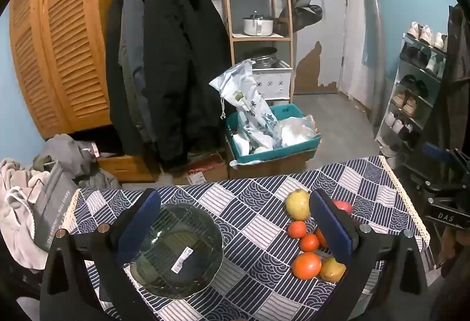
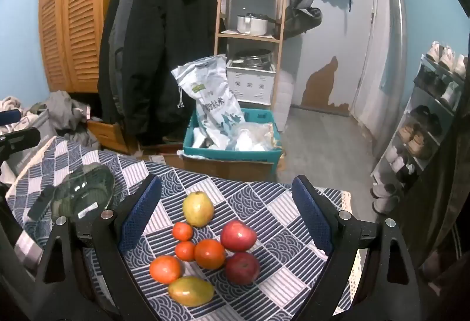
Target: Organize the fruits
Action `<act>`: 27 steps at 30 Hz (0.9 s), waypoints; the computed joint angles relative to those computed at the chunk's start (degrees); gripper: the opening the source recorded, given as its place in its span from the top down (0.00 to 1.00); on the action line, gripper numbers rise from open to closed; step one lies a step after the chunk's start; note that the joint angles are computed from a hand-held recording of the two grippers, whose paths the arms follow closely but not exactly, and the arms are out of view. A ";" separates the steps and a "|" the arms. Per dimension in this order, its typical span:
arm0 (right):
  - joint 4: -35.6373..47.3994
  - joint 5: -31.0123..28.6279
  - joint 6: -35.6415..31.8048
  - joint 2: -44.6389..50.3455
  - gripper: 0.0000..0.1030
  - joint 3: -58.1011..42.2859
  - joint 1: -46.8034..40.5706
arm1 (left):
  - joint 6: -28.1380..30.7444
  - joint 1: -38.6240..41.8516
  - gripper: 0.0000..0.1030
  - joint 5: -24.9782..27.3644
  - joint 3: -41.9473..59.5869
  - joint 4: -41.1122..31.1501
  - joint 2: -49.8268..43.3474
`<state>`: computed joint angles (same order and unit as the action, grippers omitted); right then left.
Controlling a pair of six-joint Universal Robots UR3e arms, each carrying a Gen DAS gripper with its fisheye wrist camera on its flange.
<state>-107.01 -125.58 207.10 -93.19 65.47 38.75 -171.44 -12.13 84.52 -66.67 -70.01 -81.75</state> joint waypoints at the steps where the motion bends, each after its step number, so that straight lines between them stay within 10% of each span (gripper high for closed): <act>1: 0.09 -0.03 0.10 0.05 0.14 -0.10 0.06 | -0.01 -0.26 0.01 0.20 0.04 0.19 -0.12; 27: -0.06 -0.65 -0.37 -1.06 0.14 1.69 0.87 | -0.95 0.39 0.01 -1.14 -0.56 1.60 0.34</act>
<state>-107.07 -126.24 206.72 -94.25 67.16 39.61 -172.38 -11.75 83.37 -67.24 -68.41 -81.41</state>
